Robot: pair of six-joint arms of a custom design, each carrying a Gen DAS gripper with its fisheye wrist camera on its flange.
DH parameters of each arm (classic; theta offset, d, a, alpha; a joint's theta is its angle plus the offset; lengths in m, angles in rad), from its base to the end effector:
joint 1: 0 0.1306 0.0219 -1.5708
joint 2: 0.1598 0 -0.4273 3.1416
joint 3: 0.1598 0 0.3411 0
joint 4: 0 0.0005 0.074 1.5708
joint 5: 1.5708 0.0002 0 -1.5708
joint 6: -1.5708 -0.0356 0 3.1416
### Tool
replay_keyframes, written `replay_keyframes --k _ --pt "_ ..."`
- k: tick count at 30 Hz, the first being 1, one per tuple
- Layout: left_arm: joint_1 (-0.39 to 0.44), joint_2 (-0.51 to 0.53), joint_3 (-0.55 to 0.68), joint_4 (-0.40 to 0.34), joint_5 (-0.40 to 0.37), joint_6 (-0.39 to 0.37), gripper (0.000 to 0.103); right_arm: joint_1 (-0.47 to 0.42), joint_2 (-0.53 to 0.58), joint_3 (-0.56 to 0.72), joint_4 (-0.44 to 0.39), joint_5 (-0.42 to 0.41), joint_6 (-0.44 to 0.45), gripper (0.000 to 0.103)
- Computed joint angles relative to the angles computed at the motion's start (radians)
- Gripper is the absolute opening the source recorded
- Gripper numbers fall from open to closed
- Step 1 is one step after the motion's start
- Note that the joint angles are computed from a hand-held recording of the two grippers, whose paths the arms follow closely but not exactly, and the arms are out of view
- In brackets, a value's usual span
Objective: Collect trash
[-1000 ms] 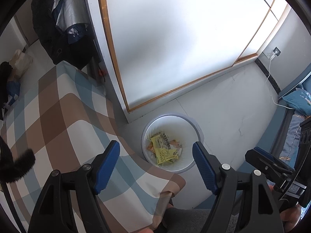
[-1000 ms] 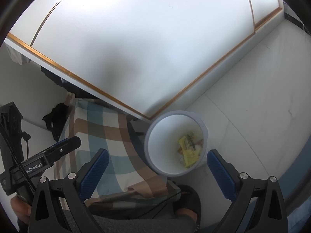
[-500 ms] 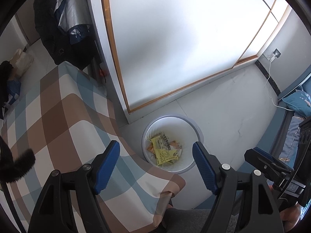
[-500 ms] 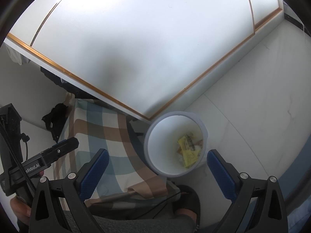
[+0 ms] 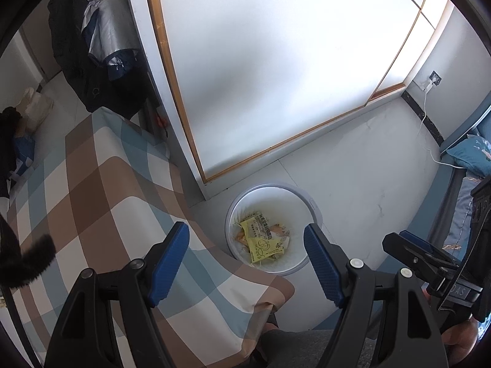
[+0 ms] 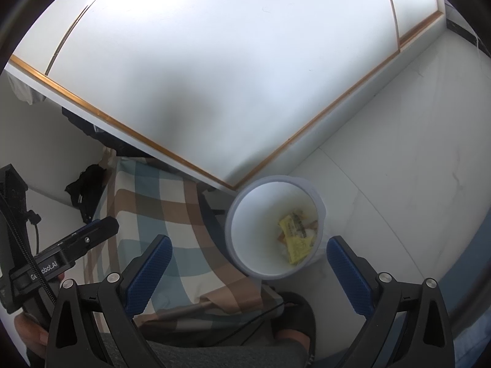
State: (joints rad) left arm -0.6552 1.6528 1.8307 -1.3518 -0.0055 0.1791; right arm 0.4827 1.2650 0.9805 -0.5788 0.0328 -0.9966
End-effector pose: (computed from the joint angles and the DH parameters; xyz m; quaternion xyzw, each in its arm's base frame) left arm 0.3980 -0.3062 0.5047 0.2307 0.9528 -0.0774 0.1813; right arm 0.3180 0.1648 0.3742 0.2439 0.9057 0.2221 0.2662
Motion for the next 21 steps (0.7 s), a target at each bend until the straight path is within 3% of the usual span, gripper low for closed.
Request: replay_keyframes --k 21 --pt "0.002 0.022 0.023 -0.038 0.01 0.005 0.074 -0.003 -0.003 0.0 -0.005 -0.008 -0.009 0.102"
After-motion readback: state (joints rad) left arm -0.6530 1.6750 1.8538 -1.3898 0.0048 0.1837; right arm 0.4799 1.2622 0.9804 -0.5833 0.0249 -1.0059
